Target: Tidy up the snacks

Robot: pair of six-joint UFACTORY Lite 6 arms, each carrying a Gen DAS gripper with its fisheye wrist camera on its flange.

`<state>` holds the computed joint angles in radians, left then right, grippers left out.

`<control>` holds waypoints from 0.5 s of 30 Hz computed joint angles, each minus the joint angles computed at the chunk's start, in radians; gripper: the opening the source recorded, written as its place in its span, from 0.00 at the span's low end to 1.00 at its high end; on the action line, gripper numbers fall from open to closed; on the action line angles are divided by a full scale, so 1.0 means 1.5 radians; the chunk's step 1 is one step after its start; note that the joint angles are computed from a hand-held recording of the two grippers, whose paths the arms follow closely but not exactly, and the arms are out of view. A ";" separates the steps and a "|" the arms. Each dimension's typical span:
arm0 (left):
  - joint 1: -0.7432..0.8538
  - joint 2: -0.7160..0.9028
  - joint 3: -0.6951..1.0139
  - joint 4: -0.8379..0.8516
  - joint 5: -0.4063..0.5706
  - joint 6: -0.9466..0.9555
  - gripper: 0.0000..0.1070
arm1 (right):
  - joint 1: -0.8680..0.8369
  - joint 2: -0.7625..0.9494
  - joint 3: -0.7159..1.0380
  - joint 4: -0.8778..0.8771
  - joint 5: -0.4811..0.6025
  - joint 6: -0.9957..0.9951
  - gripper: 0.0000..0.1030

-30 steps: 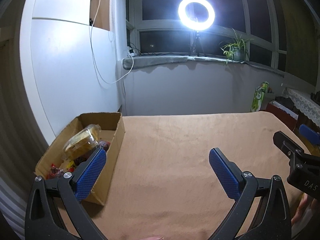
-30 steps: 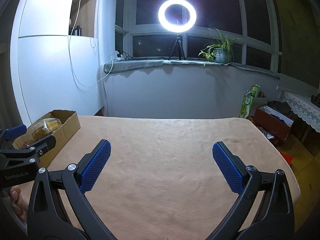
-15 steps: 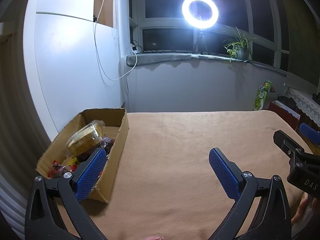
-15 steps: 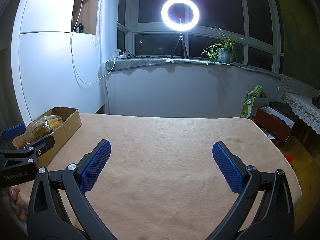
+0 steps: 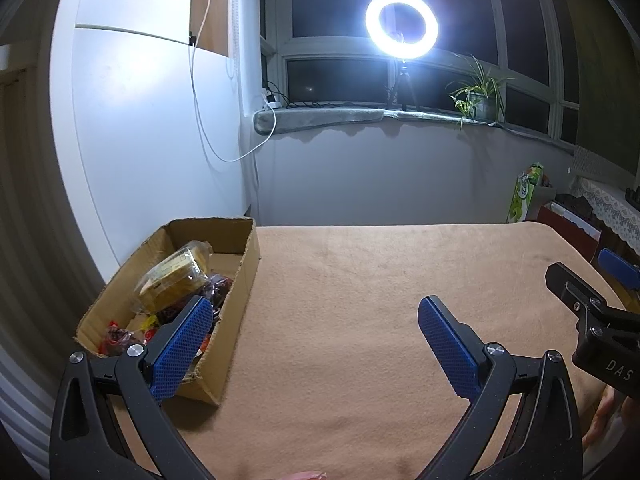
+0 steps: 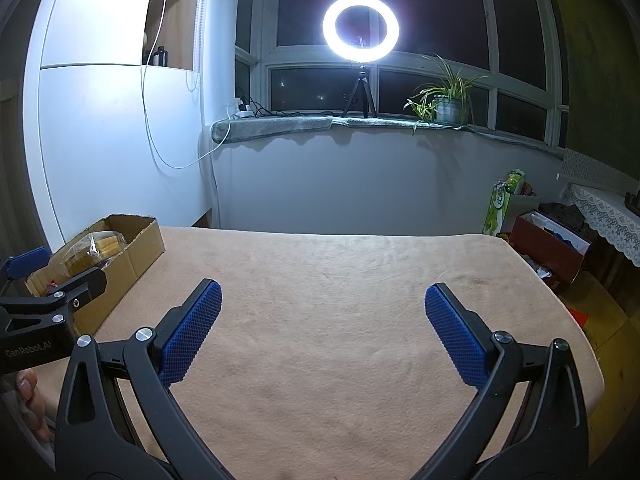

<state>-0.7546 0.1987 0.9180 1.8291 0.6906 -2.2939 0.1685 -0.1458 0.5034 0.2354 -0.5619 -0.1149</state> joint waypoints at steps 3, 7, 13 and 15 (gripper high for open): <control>0.001 -0.003 -0.001 -0.001 0.000 0.003 0.96 | 0.005 -0.001 -0.001 0.008 -0.002 -0.006 1.00; 0.002 -0.004 -0.002 0.001 0.000 0.002 0.96 | 0.009 0.000 0.000 0.013 -0.002 -0.009 1.00; 0.004 -0.004 -0.003 0.002 -0.002 0.001 0.96 | 0.010 0.000 0.000 0.017 -0.003 -0.011 1.00; 0.005 -0.004 -0.004 0.004 -0.002 -0.001 0.96 | 0.009 0.000 -0.001 0.015 -0.002 -0.010 1.00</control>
